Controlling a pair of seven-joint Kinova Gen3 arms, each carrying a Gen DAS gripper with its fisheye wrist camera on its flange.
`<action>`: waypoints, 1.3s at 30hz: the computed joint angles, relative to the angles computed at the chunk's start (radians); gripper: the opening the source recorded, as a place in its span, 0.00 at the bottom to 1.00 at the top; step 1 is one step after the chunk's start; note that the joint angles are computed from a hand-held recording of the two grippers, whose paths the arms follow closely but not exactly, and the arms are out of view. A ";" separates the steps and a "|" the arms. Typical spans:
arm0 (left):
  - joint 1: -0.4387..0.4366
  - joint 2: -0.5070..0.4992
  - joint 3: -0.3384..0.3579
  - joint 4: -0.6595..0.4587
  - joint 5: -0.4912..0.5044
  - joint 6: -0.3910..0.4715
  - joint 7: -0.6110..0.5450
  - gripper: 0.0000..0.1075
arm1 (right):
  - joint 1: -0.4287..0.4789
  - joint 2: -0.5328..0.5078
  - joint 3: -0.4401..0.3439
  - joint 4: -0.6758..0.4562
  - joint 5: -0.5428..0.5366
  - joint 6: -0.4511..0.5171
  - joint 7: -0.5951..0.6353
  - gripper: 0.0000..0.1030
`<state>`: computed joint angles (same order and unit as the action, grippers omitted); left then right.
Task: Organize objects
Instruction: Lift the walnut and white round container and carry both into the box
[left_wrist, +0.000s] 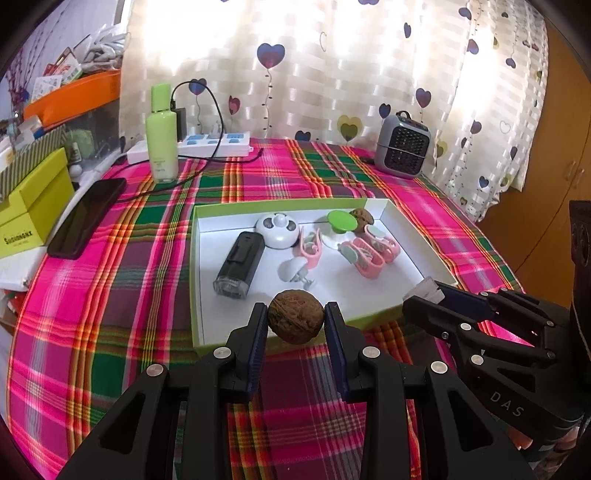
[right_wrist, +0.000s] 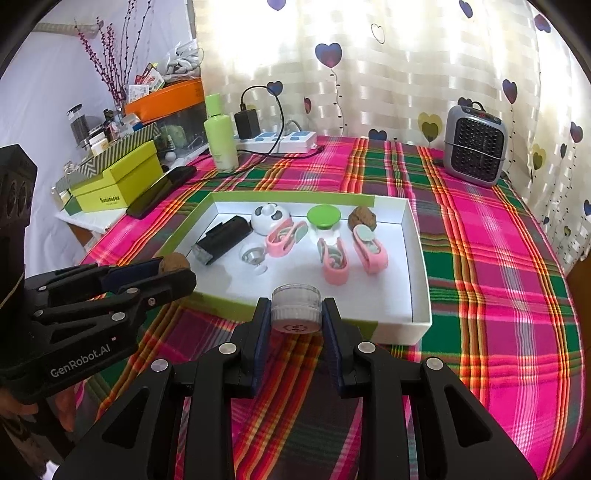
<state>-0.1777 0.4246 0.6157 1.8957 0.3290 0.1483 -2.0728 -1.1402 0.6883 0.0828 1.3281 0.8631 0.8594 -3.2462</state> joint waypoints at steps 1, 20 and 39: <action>0.005 0.005 -0.006 -0.010 -0.001 0.008 0.003 0.27 | 0.003 0.000 -0.001 -0.001 -0.001 -0.002 0.001 0.28; 0.187 0.063 -0.205 -0.137 -0.023 0.083 0.073 0.27 | 0.084 0.024 0.002 -0.052 -0.078 -0.055 0.150 0.28; 0.271 0.109 -0.295 -0.203 -0.079 0.132 0.140 0.27 | 0.137 0.069 0.020 -0.115 -0.225 -0.108 0.330 0.28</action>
<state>0.0933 0.5334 0.3207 1.6932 0.2497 0.2806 -1.9325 -1.0034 0.7574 0.1031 1.2135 0.6376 0.7516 -2.9159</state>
